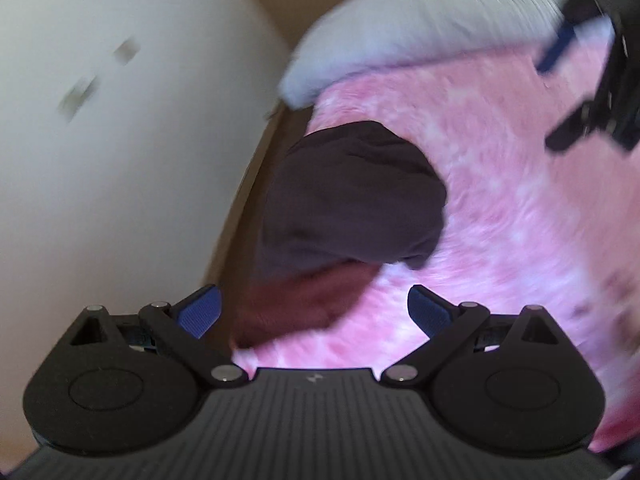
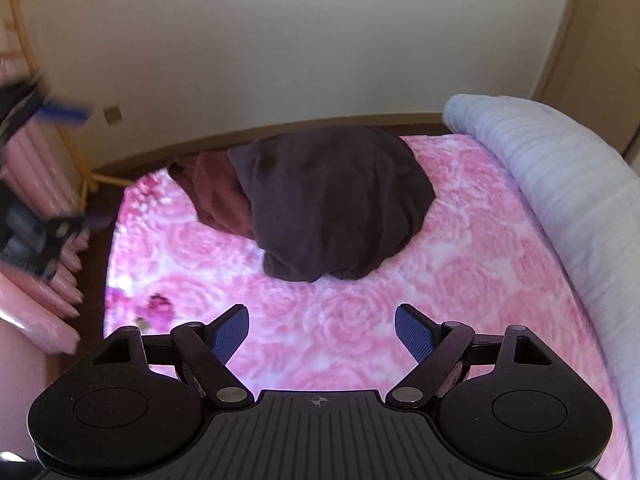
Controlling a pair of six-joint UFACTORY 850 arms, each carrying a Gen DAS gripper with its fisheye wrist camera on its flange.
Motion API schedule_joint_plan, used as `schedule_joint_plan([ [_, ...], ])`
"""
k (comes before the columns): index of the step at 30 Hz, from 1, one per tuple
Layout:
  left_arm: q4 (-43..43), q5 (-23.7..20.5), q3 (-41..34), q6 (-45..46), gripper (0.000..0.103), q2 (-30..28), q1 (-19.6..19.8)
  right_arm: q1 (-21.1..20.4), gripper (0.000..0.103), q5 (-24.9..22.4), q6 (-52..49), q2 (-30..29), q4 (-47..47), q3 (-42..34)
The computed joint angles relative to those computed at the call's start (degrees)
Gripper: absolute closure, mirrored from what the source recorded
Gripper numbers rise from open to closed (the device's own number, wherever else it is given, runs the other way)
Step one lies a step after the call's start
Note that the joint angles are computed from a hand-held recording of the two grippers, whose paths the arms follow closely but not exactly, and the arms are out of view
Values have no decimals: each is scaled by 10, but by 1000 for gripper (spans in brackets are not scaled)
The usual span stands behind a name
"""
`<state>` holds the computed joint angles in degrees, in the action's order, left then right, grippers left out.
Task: Fold clothes
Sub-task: 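Grasp the dark brown shirt with both grippers and lift it off the bed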
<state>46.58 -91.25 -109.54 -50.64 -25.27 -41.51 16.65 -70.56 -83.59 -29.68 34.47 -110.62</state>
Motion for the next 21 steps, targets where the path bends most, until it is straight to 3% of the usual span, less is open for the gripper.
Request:
schedule_joint_plan([
  [5,-7,182,181,116,5,75,101,52,20,46,8,-54,-26,-13],
  [8,-3,277,245,212,5,85,153,85,20,76,-7,-88,-51,-22],
  [12,10,370,299,354,8,83,194,120,20,142,-63,-105,-82,2],
  [14,11,394,313,393,19,83,205,132,20,161,-87,-116,-96,6],
  [16,-50,405,304,419,47,80,225,139,20,155,-94,-136,-102,-9],
  [17,-89,409,297,432,51,78,237,141,20,135,-75,-155,-108,-35],
  [18,-113,412,293,433,56,78,245,143,27,115,-56,-174,-113,-63],
  [19,-126,415,291,427,66,81,249,143,41,90,-32,-195,-114,-96],
  [20,-140,419,289,422,69,83,253,141,74,68,-5,-213,-114,-132],
  [21,-137,419,287,408,77,87,253,139,83,52,14,-227,-112,-163],
])
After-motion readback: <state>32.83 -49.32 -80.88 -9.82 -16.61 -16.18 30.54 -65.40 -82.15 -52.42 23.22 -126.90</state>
